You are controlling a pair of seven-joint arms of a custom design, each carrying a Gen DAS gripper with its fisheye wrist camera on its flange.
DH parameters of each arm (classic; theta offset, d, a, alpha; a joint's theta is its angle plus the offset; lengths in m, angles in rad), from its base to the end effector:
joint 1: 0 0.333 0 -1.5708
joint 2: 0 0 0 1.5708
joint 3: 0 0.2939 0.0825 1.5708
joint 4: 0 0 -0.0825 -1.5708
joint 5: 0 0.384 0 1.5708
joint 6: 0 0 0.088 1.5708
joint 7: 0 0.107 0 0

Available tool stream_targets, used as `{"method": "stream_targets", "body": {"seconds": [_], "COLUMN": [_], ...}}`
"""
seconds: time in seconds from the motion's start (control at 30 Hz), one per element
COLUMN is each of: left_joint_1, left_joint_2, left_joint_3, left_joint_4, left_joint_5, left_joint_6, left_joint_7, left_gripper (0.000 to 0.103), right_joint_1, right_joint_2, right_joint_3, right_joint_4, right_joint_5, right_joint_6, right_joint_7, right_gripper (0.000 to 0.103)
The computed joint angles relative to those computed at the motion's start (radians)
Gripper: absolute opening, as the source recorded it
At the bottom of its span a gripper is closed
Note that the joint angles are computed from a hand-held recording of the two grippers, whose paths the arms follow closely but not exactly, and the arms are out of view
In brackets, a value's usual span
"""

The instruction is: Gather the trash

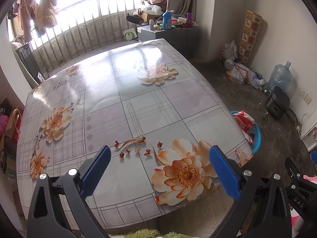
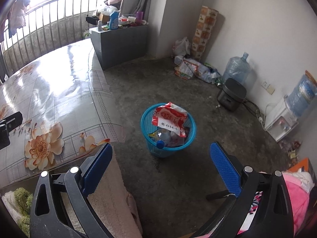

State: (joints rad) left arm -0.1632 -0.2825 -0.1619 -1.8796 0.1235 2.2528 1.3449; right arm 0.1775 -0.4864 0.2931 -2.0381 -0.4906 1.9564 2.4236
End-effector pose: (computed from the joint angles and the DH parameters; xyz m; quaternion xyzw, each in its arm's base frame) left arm 0.4896 -0.1743 0.6777 -0.6146 0.7171 -0.2393 0.2256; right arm 0.3989 0.2013 0.6586 -0.5595 0.7498 -0.3248 0.1390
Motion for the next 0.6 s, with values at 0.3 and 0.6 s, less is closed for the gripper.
{"method": "stream_targets", "body": {"seconds": [0.3,0.6], "left_joint_1": [0.004,0.003], "left_joint_2": [0.002,0.0], "left_joint_3": [-0.004,-0.003], "left_joint_4": [0.0,-0.001], "left_joint_5": [0.017,0.018], "left_joint_6": [0.001,0.002], "left_joint_7": [-0.009,-0.006], "left_gripper": [0.097,0.097], "right_joint_1": [0.004,0.005], "right_joint_2": [0.007,0.007], "right_joint_3": [-0.006,-0.006], "right_joint_4": [0.0,0.003], "right_joint_5": [0.007,0.01], "right_joint_6": [0.01,0.011], "right_joint_7": [-0.009,-0.012], "right_gripper": [0.095,0.095]}}
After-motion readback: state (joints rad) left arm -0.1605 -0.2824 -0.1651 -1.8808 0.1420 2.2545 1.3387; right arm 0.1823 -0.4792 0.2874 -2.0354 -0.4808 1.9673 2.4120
